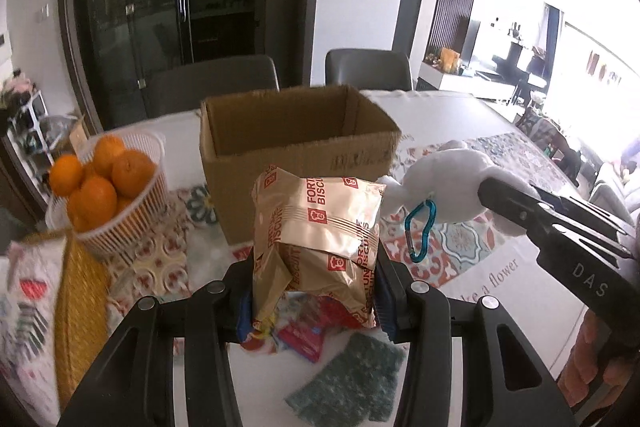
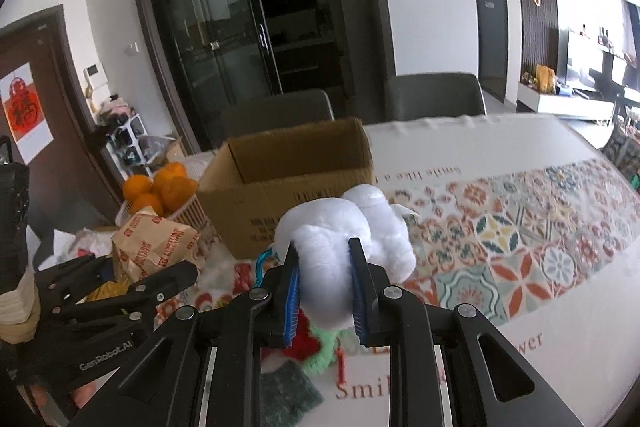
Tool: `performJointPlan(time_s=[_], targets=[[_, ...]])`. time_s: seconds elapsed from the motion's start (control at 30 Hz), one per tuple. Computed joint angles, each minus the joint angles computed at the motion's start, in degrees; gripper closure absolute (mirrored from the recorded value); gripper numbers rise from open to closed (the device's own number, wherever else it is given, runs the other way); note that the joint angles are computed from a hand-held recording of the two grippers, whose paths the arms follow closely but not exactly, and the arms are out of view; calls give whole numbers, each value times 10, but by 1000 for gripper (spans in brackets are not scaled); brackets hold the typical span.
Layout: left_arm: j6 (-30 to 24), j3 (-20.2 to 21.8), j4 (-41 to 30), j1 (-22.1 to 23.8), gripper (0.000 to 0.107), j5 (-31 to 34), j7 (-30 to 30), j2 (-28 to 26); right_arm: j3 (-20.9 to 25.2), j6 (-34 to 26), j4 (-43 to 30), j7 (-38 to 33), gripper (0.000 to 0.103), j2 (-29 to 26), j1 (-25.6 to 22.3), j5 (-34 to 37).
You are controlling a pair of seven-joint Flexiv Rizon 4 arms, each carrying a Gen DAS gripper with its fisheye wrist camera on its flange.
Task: Organize soft objects
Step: 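Carry the white plush and biscuit packet over the cardboard box with both tools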
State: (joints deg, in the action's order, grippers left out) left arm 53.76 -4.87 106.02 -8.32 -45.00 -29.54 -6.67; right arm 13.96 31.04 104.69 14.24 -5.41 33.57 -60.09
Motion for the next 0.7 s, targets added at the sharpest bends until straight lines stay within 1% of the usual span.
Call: performJointPlan(time_s=[0.3,0.47,0.7], targets=[[-14,-9,-76,12,60,25,-9,-35,-20,5,-57,-59,80,-22,-4,-25],[-41,-13,-128,20,60,55,-41,-60,-34,15,-93,-98,80,-39,-7,-24],[-70,-21,-202,25,60,101,-82,-103,-55,54,-128,-150,80,-61,-21,2]])
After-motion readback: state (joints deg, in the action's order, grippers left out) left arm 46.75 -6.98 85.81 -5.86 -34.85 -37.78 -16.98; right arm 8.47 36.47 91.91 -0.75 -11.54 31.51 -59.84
